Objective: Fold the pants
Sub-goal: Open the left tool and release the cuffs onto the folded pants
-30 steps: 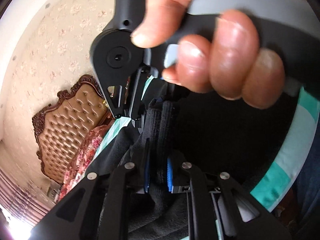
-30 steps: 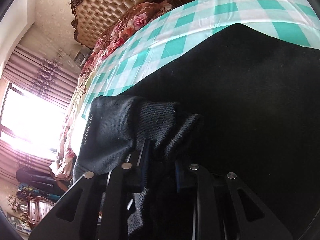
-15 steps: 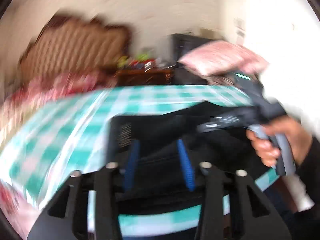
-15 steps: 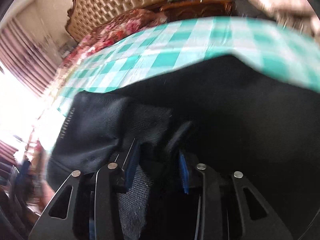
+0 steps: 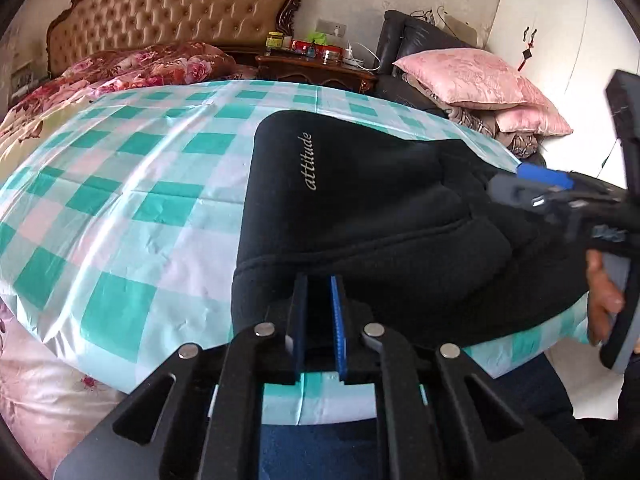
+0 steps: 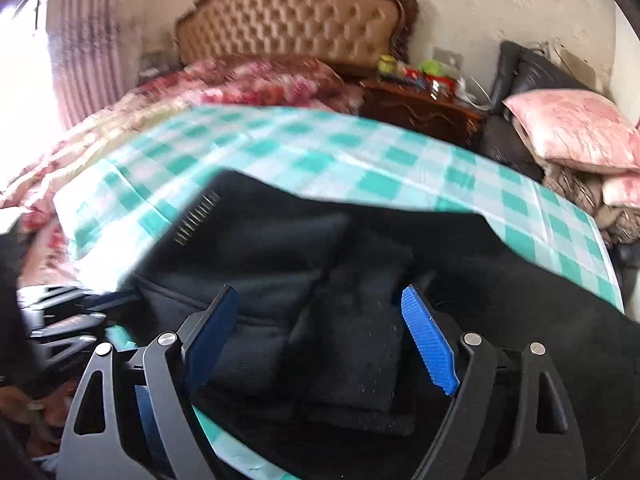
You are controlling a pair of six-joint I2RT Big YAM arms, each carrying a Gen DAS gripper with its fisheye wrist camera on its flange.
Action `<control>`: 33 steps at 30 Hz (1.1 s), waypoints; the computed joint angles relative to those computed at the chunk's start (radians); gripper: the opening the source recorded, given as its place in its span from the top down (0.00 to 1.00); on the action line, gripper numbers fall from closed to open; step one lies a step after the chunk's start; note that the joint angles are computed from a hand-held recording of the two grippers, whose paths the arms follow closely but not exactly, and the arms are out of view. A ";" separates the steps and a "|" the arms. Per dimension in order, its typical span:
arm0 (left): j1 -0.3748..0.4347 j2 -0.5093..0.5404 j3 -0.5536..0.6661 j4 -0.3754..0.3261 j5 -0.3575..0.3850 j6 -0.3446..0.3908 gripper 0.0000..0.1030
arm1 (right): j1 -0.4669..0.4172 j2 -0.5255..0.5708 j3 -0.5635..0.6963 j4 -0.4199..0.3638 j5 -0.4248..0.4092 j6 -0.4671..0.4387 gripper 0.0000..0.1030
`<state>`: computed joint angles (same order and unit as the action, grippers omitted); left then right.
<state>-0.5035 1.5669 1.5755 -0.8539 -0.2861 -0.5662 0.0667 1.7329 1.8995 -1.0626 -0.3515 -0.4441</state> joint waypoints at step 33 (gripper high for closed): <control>0.166 0.444 0.682 -0.406 0.133 -0.051 0.88 | -0.014 0.080 0.032 -0.121 0.051 0.023 0.14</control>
<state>-0.3379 2.0113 2.2579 -1.2597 -0.1528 -0.6169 0.0525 1.8130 1.9311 -1.1839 -0.3003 -0.4210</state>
